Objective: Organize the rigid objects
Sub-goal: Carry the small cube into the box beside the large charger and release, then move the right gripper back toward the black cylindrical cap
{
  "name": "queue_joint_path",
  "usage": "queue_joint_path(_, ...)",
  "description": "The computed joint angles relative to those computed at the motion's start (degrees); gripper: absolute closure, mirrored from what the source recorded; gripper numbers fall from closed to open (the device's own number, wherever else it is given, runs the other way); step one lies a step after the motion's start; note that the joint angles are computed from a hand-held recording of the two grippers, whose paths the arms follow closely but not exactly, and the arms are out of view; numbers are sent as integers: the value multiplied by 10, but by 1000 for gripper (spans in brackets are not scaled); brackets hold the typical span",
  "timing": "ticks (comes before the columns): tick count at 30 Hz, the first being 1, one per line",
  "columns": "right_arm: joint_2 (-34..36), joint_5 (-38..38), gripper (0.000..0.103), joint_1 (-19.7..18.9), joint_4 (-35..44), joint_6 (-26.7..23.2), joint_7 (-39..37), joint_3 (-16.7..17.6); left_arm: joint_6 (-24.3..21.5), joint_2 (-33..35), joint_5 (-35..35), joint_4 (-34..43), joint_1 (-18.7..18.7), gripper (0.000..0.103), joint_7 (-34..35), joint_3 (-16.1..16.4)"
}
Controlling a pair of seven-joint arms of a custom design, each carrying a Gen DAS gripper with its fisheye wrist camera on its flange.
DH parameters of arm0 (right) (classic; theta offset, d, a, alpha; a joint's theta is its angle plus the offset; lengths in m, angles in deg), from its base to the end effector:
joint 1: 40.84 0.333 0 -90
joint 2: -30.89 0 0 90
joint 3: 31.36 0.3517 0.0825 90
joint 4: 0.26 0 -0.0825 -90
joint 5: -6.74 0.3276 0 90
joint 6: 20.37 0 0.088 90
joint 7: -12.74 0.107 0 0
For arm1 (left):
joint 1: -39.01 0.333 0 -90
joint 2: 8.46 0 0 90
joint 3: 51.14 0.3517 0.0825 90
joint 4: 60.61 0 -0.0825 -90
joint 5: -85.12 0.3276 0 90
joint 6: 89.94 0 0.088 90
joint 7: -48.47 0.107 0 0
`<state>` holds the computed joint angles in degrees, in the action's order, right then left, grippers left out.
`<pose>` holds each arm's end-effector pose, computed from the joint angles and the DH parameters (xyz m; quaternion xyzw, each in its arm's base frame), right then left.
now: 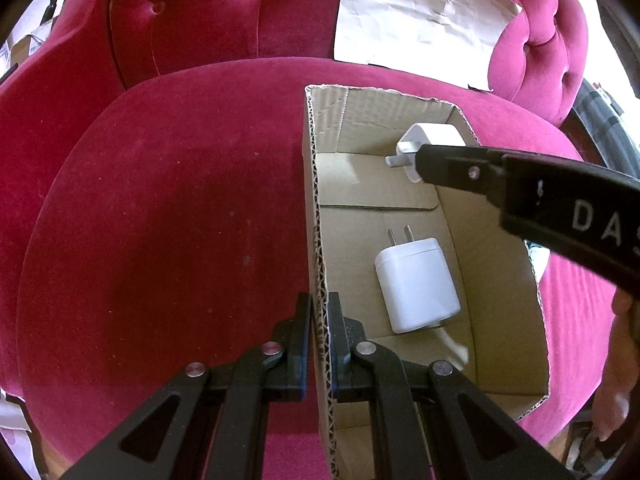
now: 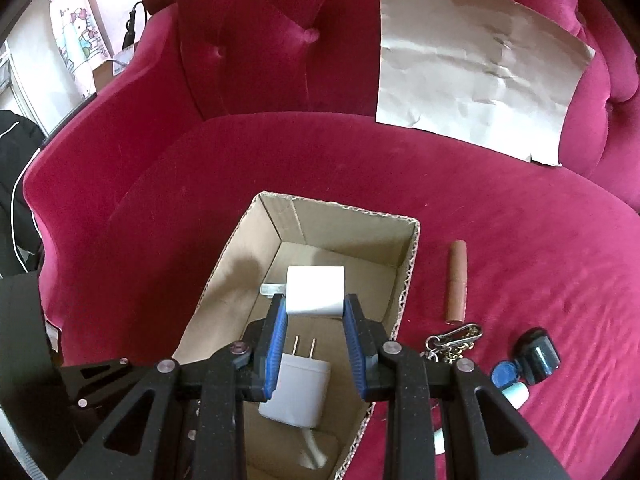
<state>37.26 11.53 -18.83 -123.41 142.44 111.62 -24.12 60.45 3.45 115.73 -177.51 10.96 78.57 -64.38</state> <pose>0.4905 0.2667 0.4877 -0.7645 0.5768 -0.0984 0.2706 0.4325 -0.3846 0.4529 -0.6594 0.7125 -0.2011 0.1306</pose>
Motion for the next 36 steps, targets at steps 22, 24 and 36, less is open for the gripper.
queue_joint_path(22,-3,-222,0,13,4,10,189,-39,-4,0,10,0,-4,95,-13,0)
queue_joint_path(24,-5,-222,0,8,4,7,191,-37,-6,1,11,3,-4,95,-13,0)
queue_joint_path(36,-41,-203,0,-28,-23,-2,175,-36,-16,3,18,8,-7,96,-21,1)
